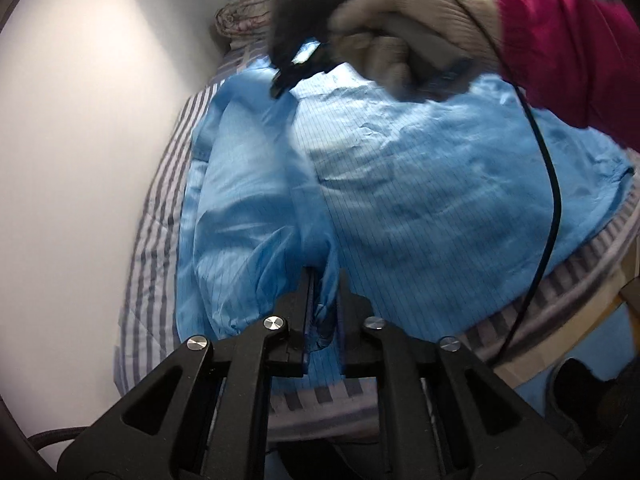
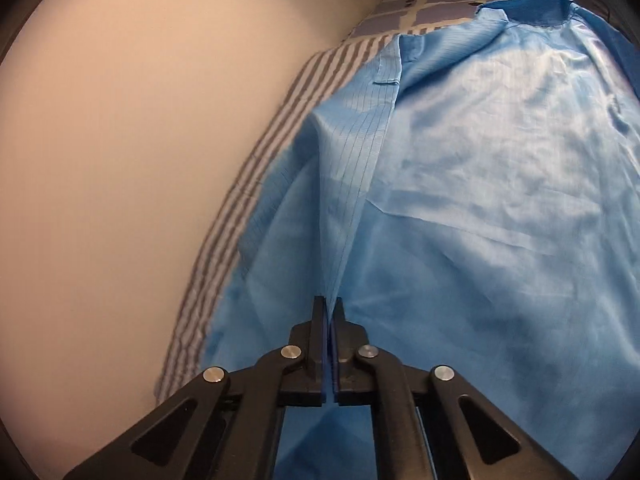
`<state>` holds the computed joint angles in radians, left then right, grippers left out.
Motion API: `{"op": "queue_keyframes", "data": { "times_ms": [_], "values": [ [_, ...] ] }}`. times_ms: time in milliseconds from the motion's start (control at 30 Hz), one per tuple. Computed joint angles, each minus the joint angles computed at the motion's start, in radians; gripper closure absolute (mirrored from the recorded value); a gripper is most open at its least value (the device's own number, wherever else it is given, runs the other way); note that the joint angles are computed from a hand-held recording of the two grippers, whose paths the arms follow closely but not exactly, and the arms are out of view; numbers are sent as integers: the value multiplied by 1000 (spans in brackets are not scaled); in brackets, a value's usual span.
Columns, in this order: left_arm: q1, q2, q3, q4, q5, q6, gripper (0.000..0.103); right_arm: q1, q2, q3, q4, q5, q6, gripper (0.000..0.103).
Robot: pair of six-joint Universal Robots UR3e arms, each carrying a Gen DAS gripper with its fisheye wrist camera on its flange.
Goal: Fold large clothes
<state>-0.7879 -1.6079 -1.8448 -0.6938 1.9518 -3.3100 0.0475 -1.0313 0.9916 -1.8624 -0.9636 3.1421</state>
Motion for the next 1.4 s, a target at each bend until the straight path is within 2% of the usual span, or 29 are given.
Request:
{"op": "queue_keyframes", "data": {
  "times_ms": [33,67,100,133,200,300,367,433,500,600,633,700,733,767,800,833,867,933,1033,1133,1200,1300,1333,1400],
  "values": [
    [14,42,-25,-6,-41,-18,82,-20,-46,67,-22,22,-33,103],
    [26,75,-45,-10,-71,-37,75,-31,-83,120,-39,-2,-68,103],
    [39,119,-74,-12,-104,-65,61,-31,-114,162,-41,-56,-90,103],
    [54,163,-101,-13,-134,-99,55,-35,-142,204,-27,-102,-114,103],
    [104,242,-146,-22,-199,-143,55,-40,-175,273,23,-136,-156,103],
    [200,400,-240,-52,-277,-231,55,-63,-232,334,93,-109,-235,100],
    [295,478,-298,-75,-328,-264,55,-82,-283,363,133,-81,-262,60],
    [447,555,-365,-108,-461,-258,55,-114,-345,411,158,-44,-276,43],
    [576,590,-413,-128,-559,-261,55,-140,-354,421,199,3,-310,44],
    [745,608,-489,-129,-734,-246,55,-171,-427,470,273,-8,-369,47],
    [784,595,-513,-104,-794,-243,55,-162,-437,486,269,-10,-365,50],
    [788,538,-522,-28,-834,-252,58,-164,-483,535,293,-14,-386,56],
    [774,506,-520,17,-832,-256,78,-149,-485,543,275,-25,-376,61],
    [753,468,-507,54,-822,-257,94,-138,-487,550,259,-33,-368,69],
    [720,433,-484,70,-791,-249,103,-135,-512,598,239,-30,-372,75],
    [671,408,-456,82,-727,-256,103,-128,-532,611,255,-18,-375,91],
    [633,401,-430,67,-674,-258,103,-122,-531,606,265,-10,-377,101],
    [634,448,-414,-15,-639,-237,103,-99,-552,608,256,-16,-367,103],
    [716,615,-450,-163,-618,-200,103,-82,-554,598,270,36,-402,103],
    [842,734,-505,-269,-664,-129,103,-57,-599,605,319,25,-458,103],
    [837,727,-510,-279,-655,-127,103,-17,-571,607,273,-33,-434,103],
    [845,764,-489,-305,-722,-141,103,-38,-556,606,304,-25,-420,103],
    [835,781,-464,-314,-714,-140,103,-57,-565,595,334,-13,-436,103],
    [778,757,-407,-309,-623,-146,103,-77,-563,552,365,26,-457,103]
  ]
}}
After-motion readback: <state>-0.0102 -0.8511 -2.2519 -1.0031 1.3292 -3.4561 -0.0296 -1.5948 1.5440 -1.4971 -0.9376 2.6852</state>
